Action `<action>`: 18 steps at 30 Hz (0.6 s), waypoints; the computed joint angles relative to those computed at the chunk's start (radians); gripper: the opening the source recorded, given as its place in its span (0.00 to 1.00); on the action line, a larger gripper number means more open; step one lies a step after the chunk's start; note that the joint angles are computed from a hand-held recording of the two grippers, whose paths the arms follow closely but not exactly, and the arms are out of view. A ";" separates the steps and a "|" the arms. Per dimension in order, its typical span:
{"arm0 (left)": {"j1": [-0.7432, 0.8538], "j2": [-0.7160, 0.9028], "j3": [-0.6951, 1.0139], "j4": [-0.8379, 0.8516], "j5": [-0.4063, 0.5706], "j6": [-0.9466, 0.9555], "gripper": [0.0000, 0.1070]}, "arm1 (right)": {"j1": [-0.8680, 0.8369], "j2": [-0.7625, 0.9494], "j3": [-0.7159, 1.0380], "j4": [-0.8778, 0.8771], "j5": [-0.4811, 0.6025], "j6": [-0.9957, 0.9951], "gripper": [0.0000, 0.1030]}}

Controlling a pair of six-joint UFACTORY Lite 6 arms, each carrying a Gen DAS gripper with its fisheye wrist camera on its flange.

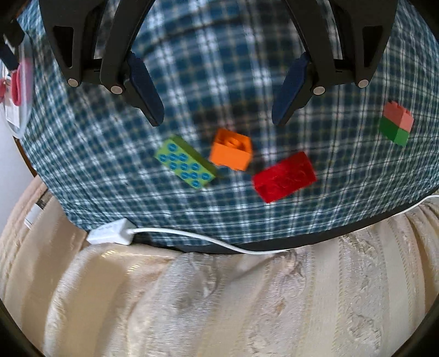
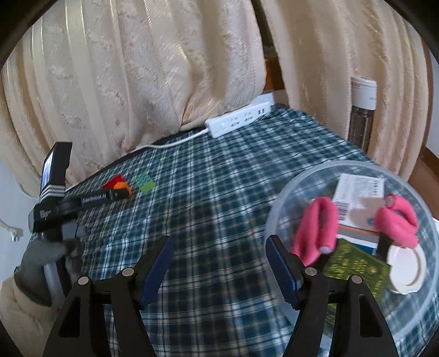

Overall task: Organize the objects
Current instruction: 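Move the left gripper to the orange brick while the right gripper moves to the green dotted block, then grasp the orange brick with the left gripper while the right gripper grasps the green dotted block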

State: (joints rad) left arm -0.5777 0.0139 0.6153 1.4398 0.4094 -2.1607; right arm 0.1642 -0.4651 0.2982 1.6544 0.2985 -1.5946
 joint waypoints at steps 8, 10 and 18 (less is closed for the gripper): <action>0.110 0.092 0.046 0.167 -0.075 -0.081 0.69 | 0.108 0.077 0.048 0.078 -0.068 -0.050 0.71; 0.126 0.120 0.065 0.197 -0.088 -0.092 0.63 | 0.132 0.099 0.062 0.101 -0.082 -0.070 0.71; 0.170 0.178 0.101 0.331 -0.122 -0.185 0.47 | 0.178 0.204 0.126 0.169 -0.082 -0.117 0.71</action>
